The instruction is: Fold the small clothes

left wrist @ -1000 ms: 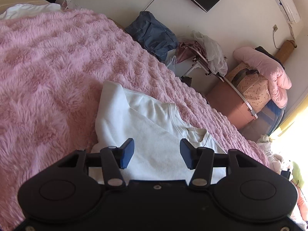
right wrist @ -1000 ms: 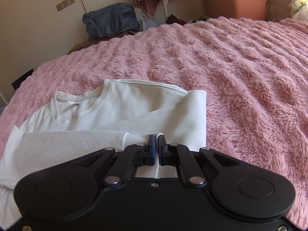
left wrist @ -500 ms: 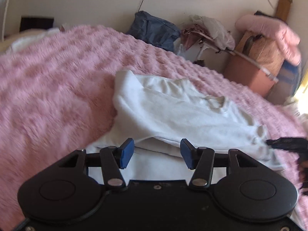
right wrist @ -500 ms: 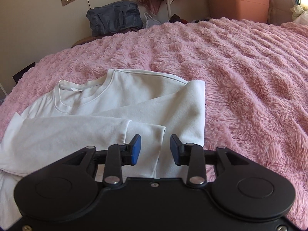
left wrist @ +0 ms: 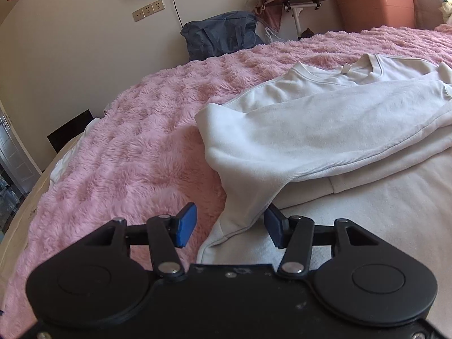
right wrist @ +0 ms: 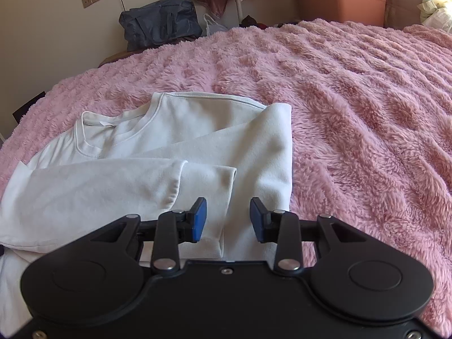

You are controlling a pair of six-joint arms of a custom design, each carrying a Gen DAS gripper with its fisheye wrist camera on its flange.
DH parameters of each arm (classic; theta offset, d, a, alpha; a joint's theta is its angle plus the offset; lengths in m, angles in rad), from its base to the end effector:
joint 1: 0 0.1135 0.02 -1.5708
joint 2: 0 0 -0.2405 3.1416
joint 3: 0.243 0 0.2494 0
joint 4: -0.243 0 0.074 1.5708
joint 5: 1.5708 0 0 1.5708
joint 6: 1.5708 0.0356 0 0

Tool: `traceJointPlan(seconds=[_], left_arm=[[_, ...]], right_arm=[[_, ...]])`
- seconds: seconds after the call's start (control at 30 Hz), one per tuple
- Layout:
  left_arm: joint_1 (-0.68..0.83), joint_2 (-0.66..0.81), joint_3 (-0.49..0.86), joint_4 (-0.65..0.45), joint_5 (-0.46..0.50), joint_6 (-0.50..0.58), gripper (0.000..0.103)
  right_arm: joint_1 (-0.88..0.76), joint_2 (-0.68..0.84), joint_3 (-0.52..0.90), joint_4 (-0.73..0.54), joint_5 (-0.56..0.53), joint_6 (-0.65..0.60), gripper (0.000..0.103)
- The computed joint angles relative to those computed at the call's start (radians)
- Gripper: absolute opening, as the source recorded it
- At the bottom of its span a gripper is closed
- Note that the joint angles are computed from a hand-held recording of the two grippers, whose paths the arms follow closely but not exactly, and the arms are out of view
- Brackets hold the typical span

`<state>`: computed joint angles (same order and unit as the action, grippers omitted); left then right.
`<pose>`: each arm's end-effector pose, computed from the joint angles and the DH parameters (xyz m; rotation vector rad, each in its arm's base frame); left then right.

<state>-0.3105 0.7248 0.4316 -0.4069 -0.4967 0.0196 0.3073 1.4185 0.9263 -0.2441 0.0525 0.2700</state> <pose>0.1666 -0.0357 0.1926 0.1049 2.1988 0.4012 0.2926 0.0909 0.2161 -0.0162 2.3172 0.2341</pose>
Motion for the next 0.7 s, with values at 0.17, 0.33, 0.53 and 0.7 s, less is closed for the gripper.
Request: traceJointPlan(seconds=[0.17, 0.33, 0.53, 0.7], left_arm=[[0.021, 0.045, 0.005, 0.041, -0.043, -0.003, 0.001], [-0.114, -0.056, -0.031, 0.016, -0.239, -0.008, 0.002], [0.012, 0.039, -0.041, 0.011, -0.136, -0.168, 0.041], [0.096, -0.04, -0.042, -0.028, -0.023, -0.212, 0.044]], right_arm=[[0.009, 0.013, 0.009, -0.009, 0.01, -0.008, 0.035], [0.021, 0.019, 0.005, -0.005, 0.012, 0.0, 0.035], [0.039, 0.029, -0.003, -0.005, 0.021, -0.021, 0.037], [0.047, 0.014, -0.013, -0.013, 0.038, -0.018, 0.037]])
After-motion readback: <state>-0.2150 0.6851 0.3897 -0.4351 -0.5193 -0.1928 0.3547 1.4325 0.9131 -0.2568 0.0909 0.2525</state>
